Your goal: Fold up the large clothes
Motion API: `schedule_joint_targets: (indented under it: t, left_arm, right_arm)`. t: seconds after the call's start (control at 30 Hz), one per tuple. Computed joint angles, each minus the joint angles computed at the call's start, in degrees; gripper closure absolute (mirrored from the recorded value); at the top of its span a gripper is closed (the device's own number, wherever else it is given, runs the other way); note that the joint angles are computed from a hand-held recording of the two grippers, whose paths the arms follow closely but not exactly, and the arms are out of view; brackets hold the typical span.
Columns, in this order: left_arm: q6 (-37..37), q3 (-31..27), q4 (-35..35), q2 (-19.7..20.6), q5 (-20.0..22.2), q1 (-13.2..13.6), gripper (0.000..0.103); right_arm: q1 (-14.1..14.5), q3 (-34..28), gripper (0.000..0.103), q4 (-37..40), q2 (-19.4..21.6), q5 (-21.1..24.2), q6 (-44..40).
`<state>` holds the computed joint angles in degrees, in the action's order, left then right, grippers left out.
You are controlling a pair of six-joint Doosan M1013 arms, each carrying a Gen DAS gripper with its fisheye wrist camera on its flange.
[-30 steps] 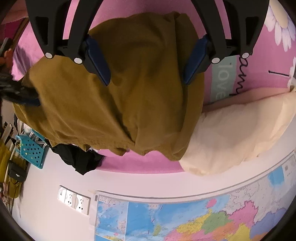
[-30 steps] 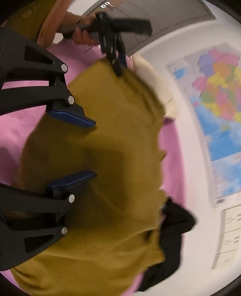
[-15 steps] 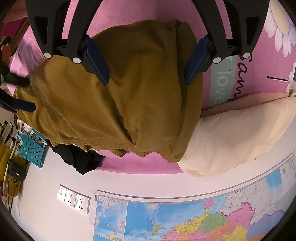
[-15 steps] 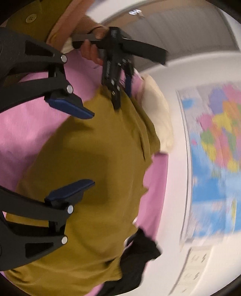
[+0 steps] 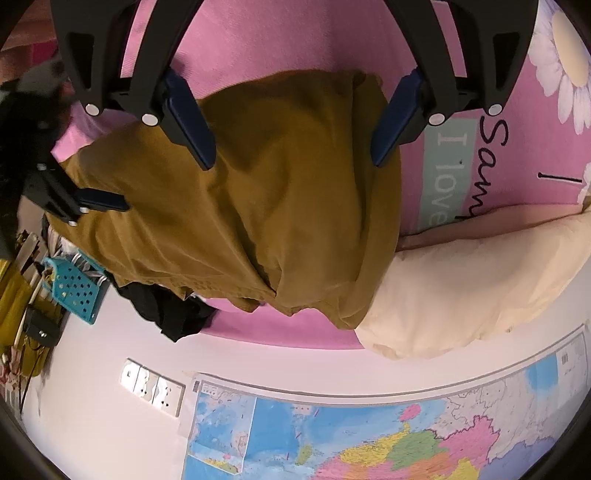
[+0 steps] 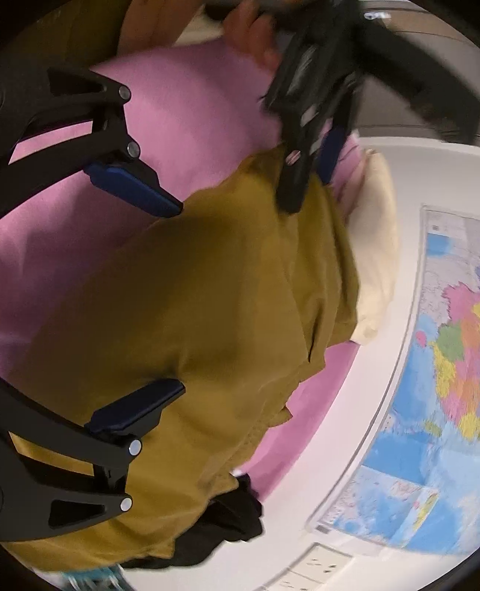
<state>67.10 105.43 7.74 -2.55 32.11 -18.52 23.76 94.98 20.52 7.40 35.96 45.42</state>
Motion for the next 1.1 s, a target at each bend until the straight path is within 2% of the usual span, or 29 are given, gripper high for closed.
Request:
schedule_joint_targets:
  t: [0.03, 0.1, 0.13, 0.17, 0.2, 0.27, 0.37, 0.5, 0.6, 0.77, 0.93, 1.03, 1.1]
  left_arm:
    - [1.2, 0.2, -1.6, -0.3, -0.3, 0.3, 0.02]
    - [3.6, 0.7, -5.2, -0.9, -0.6, 1.0, 0.02]
    - [4.1, 0.9, -5.9, -1.1, -0.5, 1.1, 0.02]
    - [4.3, 1.2, -6.4, -1.4, -0.4, 1.2, 0.02]
    - [5.2, 1.5, -7.5, -1.8, -0.4, 1.4, 0.02]
    - [8.6, 2.0, -11.5, -2.2, -0.6, 2.1, 0.02]
    - [17.0, 3.4, -20.7, -3.6, -1.4, 3.6, 0.02]
    - [30.5, 4.3, -35.6, -4.0, 1.0, 6.0, 0.02]
    - [35.8, 4.1, -44.3, -2.5, 4.0, 6.9, 0.02]
    - [40.4, 3.3, -58.1, 1.3, 7.0, 8.6, 0.02]
    - [46.4, 3.7, -74.4, 3.4, 7.6, 11.1, 0.02]
    - [48.4, 3.9, -79.3, 3.6, 7.3, 11.9, 0.02]
    - [46.1, 3.0, -77.7, 4.2, 7.1, 11.7, 0.02]
  right_arm:
    - [0.9, 0.2, 0.021, -4.3, 0.2, -1.5, 1.7]
    - [1.1, 0.2, 0.025, -5.2, 0.4, -1.8, 1.4]
    - [1.1, 0.3, 0.033, -5.1, 0.4, -2.1, 1.1]
    - [0.8, 0.0, 0.044, -3.7, 0.5, -1.8, -0.1]
    - [0.4, -0.3, 0.047, -2.1, 0.6, -0.9, -1.0]
    - [0.0, -0.7, 0.061, 0.1, 0.6, -0.1, -1.9]
    - [-1.2, -2.0, 0.069, 4.7, 0.7, 2.6, -2.3]
    - [-2.8, -3.4, 0.073, 10.5, 0.9, 5.3, -1.9]
    - [-3.5, -4.1, 0.073, 13.0, 1.1, 6.4, -1.3]
    - [-3.1, -4.2, 0.073, 12.1, 1.1, 7.0, -0.1]
    - [-3.1, -3.7, 0.073, 12.6, 1.1, 7.2, 0.5]
    - [-3.2, -3.7, 0.072, 13.2, 1.2, 7.5, 0.2]
    - [-3.3, -3.7, 0.072, 13.5, 1.3, 7.7, 0.4]
